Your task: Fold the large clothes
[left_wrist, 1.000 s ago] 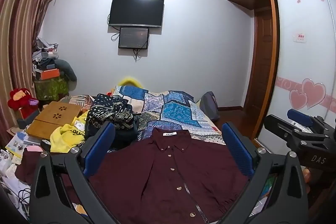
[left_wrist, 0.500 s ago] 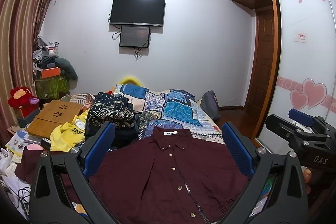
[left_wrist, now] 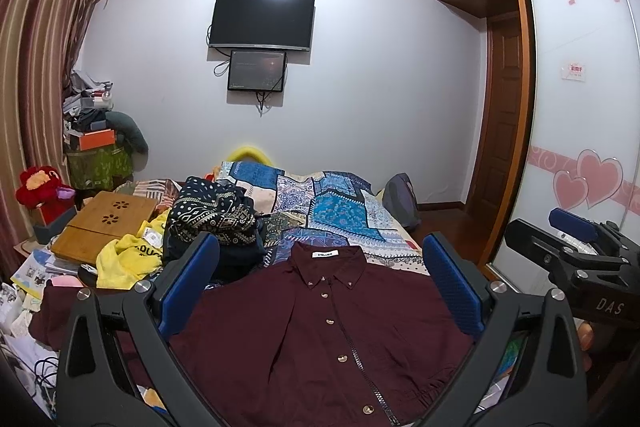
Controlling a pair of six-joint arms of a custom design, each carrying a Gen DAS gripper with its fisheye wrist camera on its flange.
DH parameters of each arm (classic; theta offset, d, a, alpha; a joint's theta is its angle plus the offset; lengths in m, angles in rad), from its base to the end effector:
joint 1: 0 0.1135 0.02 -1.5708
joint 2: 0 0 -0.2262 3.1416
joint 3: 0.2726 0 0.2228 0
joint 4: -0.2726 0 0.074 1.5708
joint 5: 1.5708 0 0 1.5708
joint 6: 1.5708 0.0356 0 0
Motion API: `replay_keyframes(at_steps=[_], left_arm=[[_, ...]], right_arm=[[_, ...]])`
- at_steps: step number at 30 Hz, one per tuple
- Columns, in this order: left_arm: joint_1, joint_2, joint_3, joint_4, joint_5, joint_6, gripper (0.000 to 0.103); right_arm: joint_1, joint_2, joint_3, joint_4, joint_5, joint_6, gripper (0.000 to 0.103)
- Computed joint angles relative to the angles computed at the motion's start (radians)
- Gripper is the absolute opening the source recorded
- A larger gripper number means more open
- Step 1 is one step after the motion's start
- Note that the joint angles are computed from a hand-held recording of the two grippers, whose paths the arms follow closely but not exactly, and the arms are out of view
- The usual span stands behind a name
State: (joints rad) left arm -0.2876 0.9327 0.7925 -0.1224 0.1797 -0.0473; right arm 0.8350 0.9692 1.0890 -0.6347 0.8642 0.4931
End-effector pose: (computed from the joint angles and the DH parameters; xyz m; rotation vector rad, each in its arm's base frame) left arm 0.2009 -0.0661 0.2963 0.3473 1.8146 -0.3993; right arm 0.1425 0.1170 0.3374 0.1738 1.8883 -0.0069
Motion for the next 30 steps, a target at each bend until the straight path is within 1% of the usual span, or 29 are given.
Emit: replay_keyframes(at_steps=[13, 30], left_arm=[[-0.014, 0.000, 0.001, 0.001, -0.017, -0.003, 0.102], [-0.006, 0.000, -0.002, -0.001, -0.005, -0.002, 0.102]], right_arm=[[-0.009, -0.003, 0.003, -0.003, -0.009, -0.003, 0.103], [-0.022, -0.005, 0.006, -0.007, -0.020, -0.004, 0.103]])
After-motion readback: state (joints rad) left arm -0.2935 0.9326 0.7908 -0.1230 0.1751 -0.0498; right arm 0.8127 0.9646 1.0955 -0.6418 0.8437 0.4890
